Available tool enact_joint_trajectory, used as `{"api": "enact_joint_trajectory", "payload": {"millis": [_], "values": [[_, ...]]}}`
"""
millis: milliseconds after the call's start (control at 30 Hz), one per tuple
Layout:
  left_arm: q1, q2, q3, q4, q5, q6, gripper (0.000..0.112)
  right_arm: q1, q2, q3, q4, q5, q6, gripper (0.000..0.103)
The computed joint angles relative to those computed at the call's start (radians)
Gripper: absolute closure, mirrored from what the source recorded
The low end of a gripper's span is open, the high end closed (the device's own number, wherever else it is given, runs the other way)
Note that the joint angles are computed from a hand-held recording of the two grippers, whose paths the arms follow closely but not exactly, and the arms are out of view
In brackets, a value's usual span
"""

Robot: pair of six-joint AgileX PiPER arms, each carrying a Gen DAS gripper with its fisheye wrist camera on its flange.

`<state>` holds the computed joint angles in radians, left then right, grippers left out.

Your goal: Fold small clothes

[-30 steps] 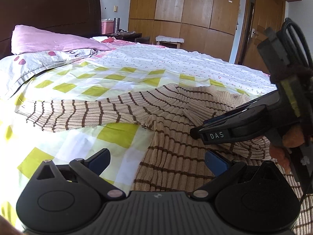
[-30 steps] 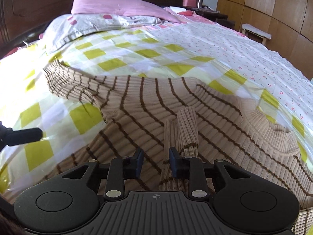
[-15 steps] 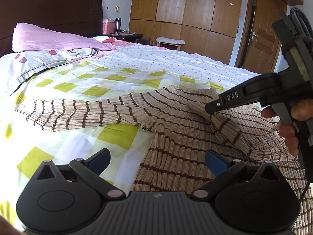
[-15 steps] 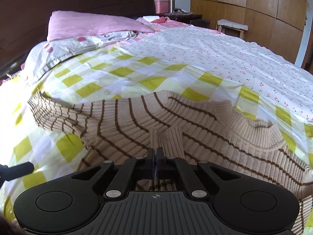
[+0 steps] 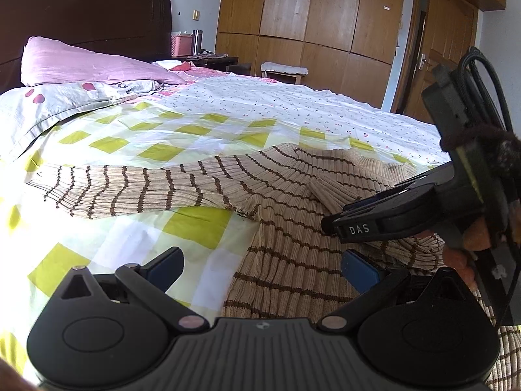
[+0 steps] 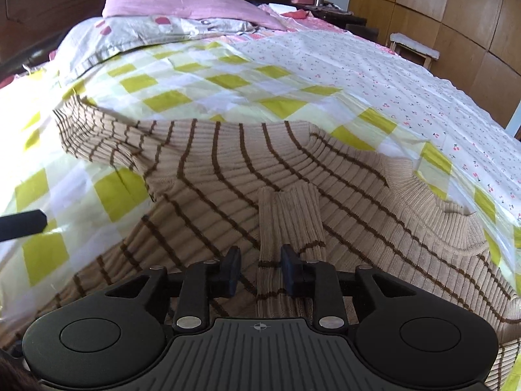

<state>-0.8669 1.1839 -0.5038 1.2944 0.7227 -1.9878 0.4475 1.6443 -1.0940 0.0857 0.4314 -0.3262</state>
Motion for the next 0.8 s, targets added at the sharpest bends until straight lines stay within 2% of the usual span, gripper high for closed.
{"api": "enact_joint_trajectory", "payload": {"millis": [100,133,167,200,267,433,533,633,700,733,767,800], "values": [[0.001,-0.002,0.002,-0.003,-0.002,0.001,0.009,0.007,0.008,0.008,-0.062,-0.033,0.074,0.081],[0.001,-0.004,0.002,-0.003,-0.001,0.001,0.009,-0.004,0.01,-0.002,-0.045,-0.021,0.079,0.094],[0.002,-0.005,0.003,-0.002,0.0,-0.001,0.009,-0.012,0.009,-0.007,-0.059,-0.018,0.108,0.1],[0.002,-0.006,0.003,-0.001,0.0,-0.003,0.009,-0.028,0.003,-0.012,-0.034,-0.011,0.097,0.101],[0.001,-0.009,0.004,0.002,0.001,-0.011,0.009,-0.071,-0.026,-0.014,0.065,0.001,0.036,0.101],[-0.014,-0.023,0.014,0.021,0.016,-0.038,0.009,-0.185,-0.139,-0.028,0.178,-0.019,0.005,0.101],[-0.022,-0.029,0.018,0.035,0.028,-0.059,0.009,-0.235,-0.199,-0.028,0.383,-0.023,-0.173,0.101],[-0.028,-0.028,0.02,0.043,0.041,-0.075,0.009,-0.199,-0.2,-0.028,0.522,0.016,-0.325,0.101],[-0.028,-0.027,0.022,0.046,0.043,-0.08,0.009,-0.14,-0.166,-0.015,0.525,0.029,-0.339,0.097],[-0.026,-0.026,0.023,0.046,0.043,-0.079,0.009,-0.119,-0.134,-0.024,0.512,0.067,-0.331,0.093],[-0.025,-0.024,0.023,0.045,0.043,-0.078,0.009,-0.092,-0.091,-0.036,0.48,0.112,-0.317,0.094],[-0.021,-0.024,0.023,0.044,0.039,-0.076,0.009,-0.069,-0.074,-0.027,0.439,0.117,-0.291,0.093]]}}
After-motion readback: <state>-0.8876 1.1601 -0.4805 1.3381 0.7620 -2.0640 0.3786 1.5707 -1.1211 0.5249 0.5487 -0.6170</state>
